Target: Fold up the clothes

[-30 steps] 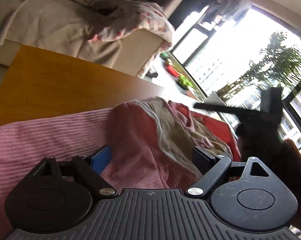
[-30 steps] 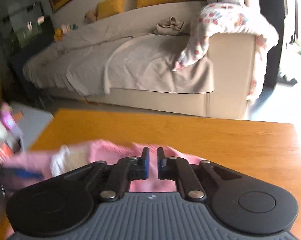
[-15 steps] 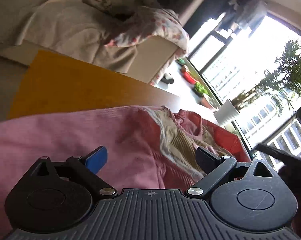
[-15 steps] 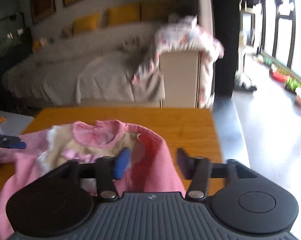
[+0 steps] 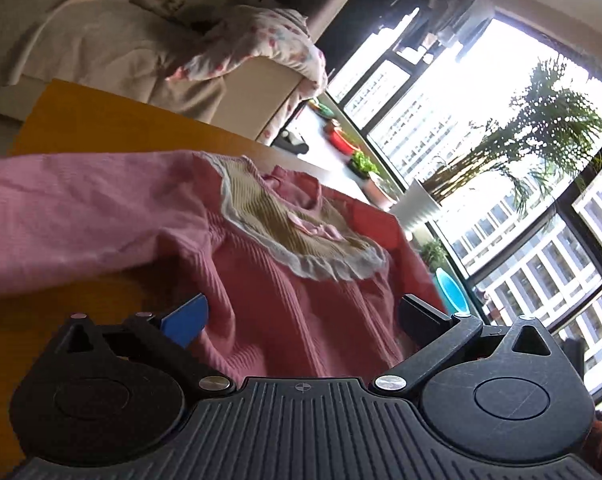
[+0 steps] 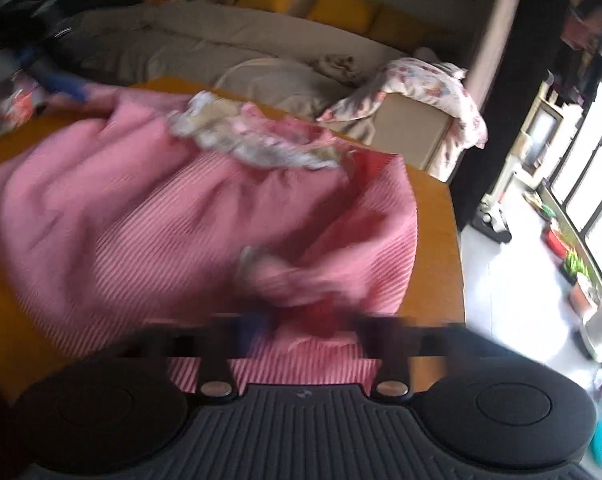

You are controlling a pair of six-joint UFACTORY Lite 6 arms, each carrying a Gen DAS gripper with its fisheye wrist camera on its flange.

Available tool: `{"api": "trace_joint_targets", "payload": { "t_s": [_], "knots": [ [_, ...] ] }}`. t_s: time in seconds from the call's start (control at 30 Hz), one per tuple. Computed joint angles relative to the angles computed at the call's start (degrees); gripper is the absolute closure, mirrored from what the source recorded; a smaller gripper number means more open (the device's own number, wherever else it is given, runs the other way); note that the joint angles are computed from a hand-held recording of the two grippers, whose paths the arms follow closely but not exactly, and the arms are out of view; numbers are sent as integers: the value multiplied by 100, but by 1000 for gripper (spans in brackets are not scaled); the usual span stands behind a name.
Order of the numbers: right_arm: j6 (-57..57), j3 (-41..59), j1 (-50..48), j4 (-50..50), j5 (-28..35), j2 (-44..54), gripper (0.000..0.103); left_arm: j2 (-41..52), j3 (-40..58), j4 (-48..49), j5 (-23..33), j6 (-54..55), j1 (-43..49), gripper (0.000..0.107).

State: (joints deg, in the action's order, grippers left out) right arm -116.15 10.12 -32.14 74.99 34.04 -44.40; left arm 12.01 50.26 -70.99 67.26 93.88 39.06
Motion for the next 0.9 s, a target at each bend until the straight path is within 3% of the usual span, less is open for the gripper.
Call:
{"api": "trace_joint_targets", "payload": {
  "t_s": [0.1,0.23,0.33,0.43,0.53,0.6,0.67,0.77,0.9],
  "knots": [
    [505,1160,38,594,431,640,102,28,-75,36,153,2,297,4],
    [1962,3236,136,1121,1092,1714,103,357,43,21,323,-111,665,4],
    [2467,4396,878,1179,608,2319,103,543,107,41,415,-177,911,4],
    [2499,4806,1503,310,-34,2507,100,630,124,155,619,-153,1195,4],
    [2807,4185,1714,-1144,-268,2139,80,682,59,234,712,-83,1277,4],
    [2606,3381,1448,-1684,-7,1545,60,757,20,244,655,-76,1196,4],
    [2425,2473,1076,-2121,313,817,49,818,-13,228,558,-124,999,4],
    [2264,1345,543,-2582,602,76,45,842,-112,144,421,-100,660,4],
    [1423,435,399,-1832,-62,-32,43,659,-317,53,259,-86,343,4]
  ]
}}
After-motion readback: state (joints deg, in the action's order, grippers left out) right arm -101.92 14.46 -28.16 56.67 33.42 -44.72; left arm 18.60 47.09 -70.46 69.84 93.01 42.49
